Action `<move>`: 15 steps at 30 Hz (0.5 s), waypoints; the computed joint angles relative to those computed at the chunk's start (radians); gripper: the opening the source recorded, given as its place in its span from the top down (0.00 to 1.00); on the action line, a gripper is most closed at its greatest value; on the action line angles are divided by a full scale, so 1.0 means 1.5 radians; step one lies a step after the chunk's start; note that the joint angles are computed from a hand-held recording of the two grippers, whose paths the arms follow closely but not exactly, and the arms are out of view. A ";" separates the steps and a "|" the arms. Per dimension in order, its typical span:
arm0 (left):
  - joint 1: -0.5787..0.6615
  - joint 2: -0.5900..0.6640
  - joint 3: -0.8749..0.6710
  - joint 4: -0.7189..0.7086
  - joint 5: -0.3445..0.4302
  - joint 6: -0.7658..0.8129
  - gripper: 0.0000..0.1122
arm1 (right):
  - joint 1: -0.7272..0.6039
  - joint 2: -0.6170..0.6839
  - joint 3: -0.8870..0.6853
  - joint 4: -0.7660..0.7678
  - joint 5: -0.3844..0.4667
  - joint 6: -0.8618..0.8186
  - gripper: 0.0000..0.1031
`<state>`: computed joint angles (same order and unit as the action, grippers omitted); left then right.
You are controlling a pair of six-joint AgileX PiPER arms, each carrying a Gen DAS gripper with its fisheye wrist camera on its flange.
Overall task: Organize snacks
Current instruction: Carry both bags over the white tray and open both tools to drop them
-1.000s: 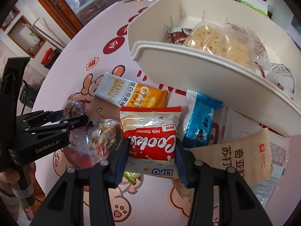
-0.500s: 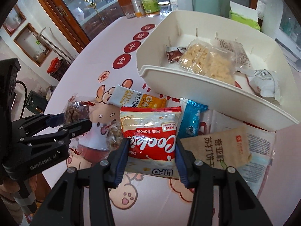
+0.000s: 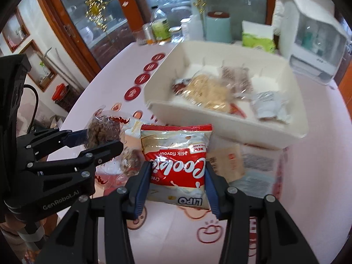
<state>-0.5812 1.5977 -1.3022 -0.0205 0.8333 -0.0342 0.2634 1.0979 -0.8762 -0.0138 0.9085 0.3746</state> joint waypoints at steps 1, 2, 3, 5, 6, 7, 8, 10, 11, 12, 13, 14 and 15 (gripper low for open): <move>-0.006 0.006 -0.019 0.005 0.005 -0.003 0.63 | -0.009 -0.004 -0.011 -0.007 0.008 -0.003 0.54; -0.011 0.013 -0.040 0.010 0.012 -0.005 0.63 | -0.021 -0.008 -0.026 -0.013 0.017 -0.009 0.54; -0.017 0.022 -0.067 0.015 0.021 -0.005 0.63 | -0.036 -0.010 -0.044 -0.019 0.026 -0.017 0.54; -0.024 0.043 -0.122 0.022 0.043 -0.004 0.63 | -0.056 -0.009 -0.073 -0.027 0.038 -0.030 0.54; -0.027 0.053 -0.145 0.024 0.052 -0.003 0.63 | -0.067 -0.008 -0.089 -0.032 0.043 -0.037 0.54; -0.028 0.063 -0.171 0.026 0.063 -0.002 0.63 | -0.072 -0.006 -0.101 -0.038 0.046 -0.039 0.54; -0.031 0.078 -0.208 0.030 0.078 -0.002 0.63 | -0.086 -0.001 -0.119 -0.041 0.049 -0.049 0.54; -0.034 0.100 -0.260 0.039 0.097 -0.001 0.63 | -0.107 0.008 -0.148 -0.046 0.053 -0.063 0.54; -0.037 0.116 -0.294 0.046 0.108 -0.001 0.63 | -0.120 0.016 -0.167 -0.047 0.055 -0.071 0.54; -0.038 0.128 -0.320 0.051 0.118 -0.001 0.63 | -0.135 0.024 -0.181 -0.042 0.053 -0.082 0.54; -0.038 0.140 -0.343 0.053 0.126 0.001 0.63 | -0.148 0.032 -0.195 -0.037 0.054 -0.092 0.54; -0.038 0.159 -0.383 0.055 0.141 0.004 0.63 | -0.163 0.043 -0.213 -0.032 0.055 -0.101 0.54; -0.038 0.173 -0.413 0.058 0.153 0.005 0.63 | -0.176 0.052 -0.229 -0.029 0.056 -0.106 0.54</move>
<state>-0.6382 1.8578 -1.9216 0.0662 1.0634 -0.0271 -0.0004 1.1763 -1.2192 -0.0572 0.9930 0.2155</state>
